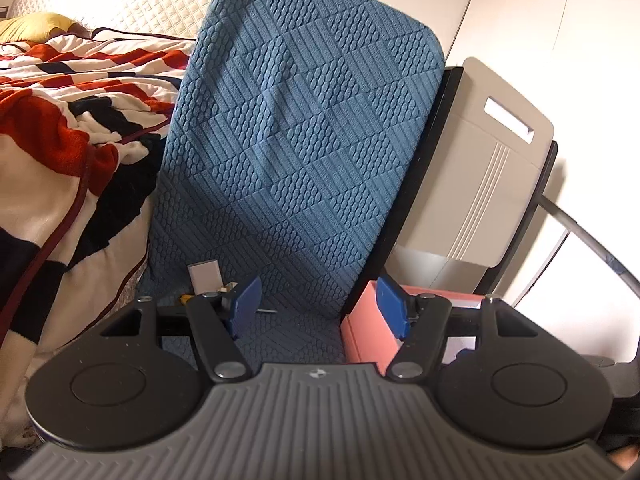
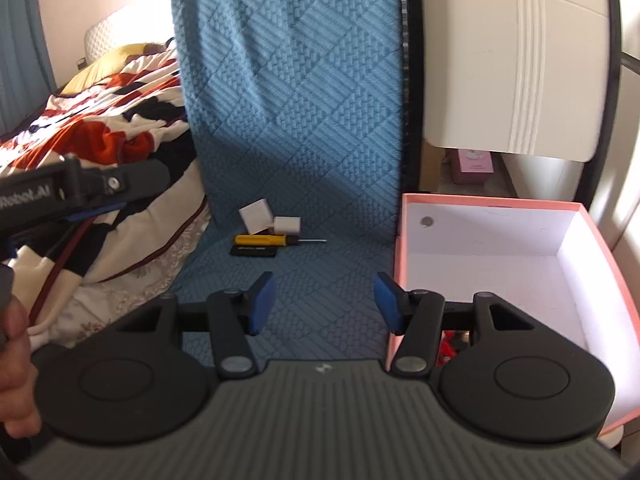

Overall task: Organize rigid objects
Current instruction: 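Move both tools back toward the chargers and screwdriver on the chair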

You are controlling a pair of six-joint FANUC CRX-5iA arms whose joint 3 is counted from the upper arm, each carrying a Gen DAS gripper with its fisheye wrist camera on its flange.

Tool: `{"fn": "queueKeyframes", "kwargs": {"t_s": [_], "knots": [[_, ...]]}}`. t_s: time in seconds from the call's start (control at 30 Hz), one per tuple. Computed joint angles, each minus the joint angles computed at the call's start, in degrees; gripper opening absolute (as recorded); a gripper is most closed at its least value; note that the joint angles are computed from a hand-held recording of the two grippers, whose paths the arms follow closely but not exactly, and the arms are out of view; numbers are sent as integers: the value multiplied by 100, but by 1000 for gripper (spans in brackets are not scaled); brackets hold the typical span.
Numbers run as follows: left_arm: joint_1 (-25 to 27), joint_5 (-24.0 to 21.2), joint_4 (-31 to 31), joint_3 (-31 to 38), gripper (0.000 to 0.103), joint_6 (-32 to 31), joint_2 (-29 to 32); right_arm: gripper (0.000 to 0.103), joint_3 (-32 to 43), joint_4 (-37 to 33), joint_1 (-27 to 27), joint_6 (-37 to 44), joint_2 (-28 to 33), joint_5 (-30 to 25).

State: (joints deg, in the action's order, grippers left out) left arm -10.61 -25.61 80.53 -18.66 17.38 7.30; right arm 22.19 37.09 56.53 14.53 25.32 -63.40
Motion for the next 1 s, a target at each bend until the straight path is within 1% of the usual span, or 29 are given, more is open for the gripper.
{"fn": "queueKeyframes", "kwargs": {"t_s": [0.03, 0.1, 0.3, 0.43, 0.5, 0.77, 0.87, 1.0], "knots": [[62, 3, -202, 4, 69, 80, 13, 57, 94, -29, 18, 13, 75, -55], [129, 48, -143, -76, 69, 7, 19, 57, 169, -71, 54, -40, 154, -46], [303, -60, 236, -305, 69, -294, 35, 57, 148, -51, 210, 42, 267, 17], [302, -107, 253, -320, 69, -386, 111, 57, 143, -77, 277, 5, 336, 15], [273, -116, 336, -387, 69, -560, 97, 57, 106, -34, 316, -46, 353, 17], [315, -187, 398, -626, 69, -795, 66, 57, -43, -125, 397, -335, 377, 19], [333, -128, 385, -635, 69, -699, 132, 57, -66, -171, 392, -446, 402, 33], [230, 46, 508, -532, 69, -850, 297, 57, -90, -132, 356, -499, 458, 116]]}}
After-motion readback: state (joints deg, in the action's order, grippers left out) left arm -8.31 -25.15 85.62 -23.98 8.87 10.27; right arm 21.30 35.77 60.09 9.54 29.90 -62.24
